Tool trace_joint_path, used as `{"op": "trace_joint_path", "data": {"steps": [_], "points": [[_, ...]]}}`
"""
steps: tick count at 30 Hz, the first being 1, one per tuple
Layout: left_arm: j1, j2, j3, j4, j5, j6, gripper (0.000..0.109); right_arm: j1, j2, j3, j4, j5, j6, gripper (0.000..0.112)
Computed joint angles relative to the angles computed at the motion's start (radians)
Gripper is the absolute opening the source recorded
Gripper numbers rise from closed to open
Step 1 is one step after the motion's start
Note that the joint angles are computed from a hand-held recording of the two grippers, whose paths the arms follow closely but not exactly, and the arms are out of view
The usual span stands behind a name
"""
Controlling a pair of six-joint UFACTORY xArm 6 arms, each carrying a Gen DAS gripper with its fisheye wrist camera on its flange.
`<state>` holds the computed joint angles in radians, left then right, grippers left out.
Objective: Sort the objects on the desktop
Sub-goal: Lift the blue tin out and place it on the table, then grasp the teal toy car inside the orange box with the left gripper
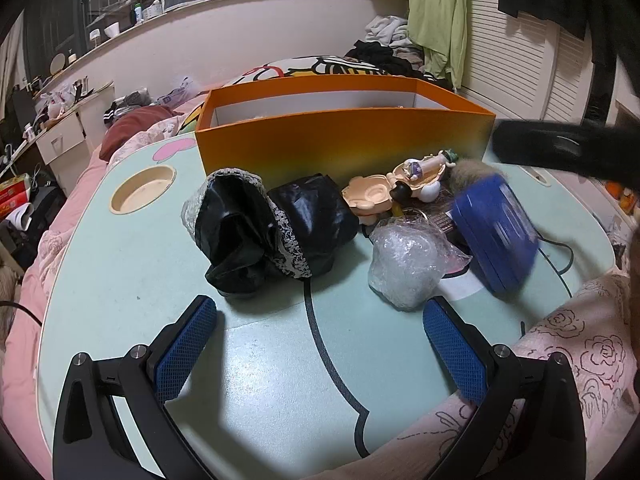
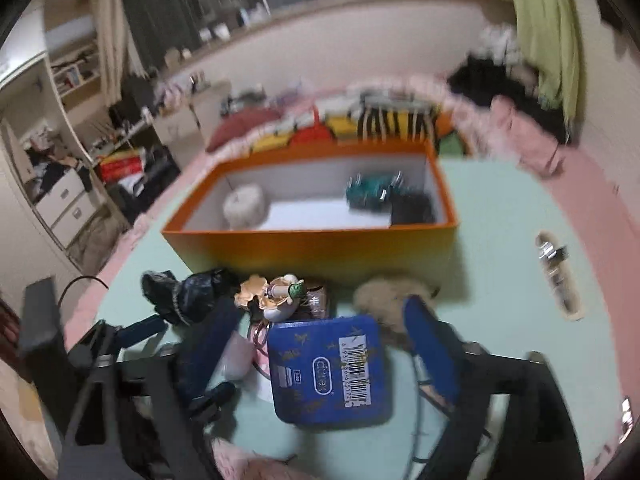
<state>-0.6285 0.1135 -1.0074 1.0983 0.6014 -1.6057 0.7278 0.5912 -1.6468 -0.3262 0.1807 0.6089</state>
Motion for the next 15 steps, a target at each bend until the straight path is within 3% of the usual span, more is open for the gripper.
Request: {"op": "trace_joint_path", "data": {"steps": [5, 7, 10, 15], "points": [[-0.001, 0.000, -0.001, 0.000, 0.000, 0.000, 0.103, -0.004, -0.116, 0.222, -0.145, -0.021, 0.068, 0.091], [0.000, -0.001, 0.001, -0.001, 0.001, 0.001, 0.103, -0.003, -0.110, 0.243, -0.177, 0.007, 0.090, 0.092], [0.002, -0.003, 0.003, 0.003, -0.002, 0.002, 0.103, -0.019, -0.089, 0.265, -0.096, -0.061, 0.053, 0.103], [0.003, -0.003, 0.003, 0.002, -0.003, 0.003, 0.103, -0.022, -0.081, 0.245, -0.150, -0.049, 0.078, 0.103]]}}
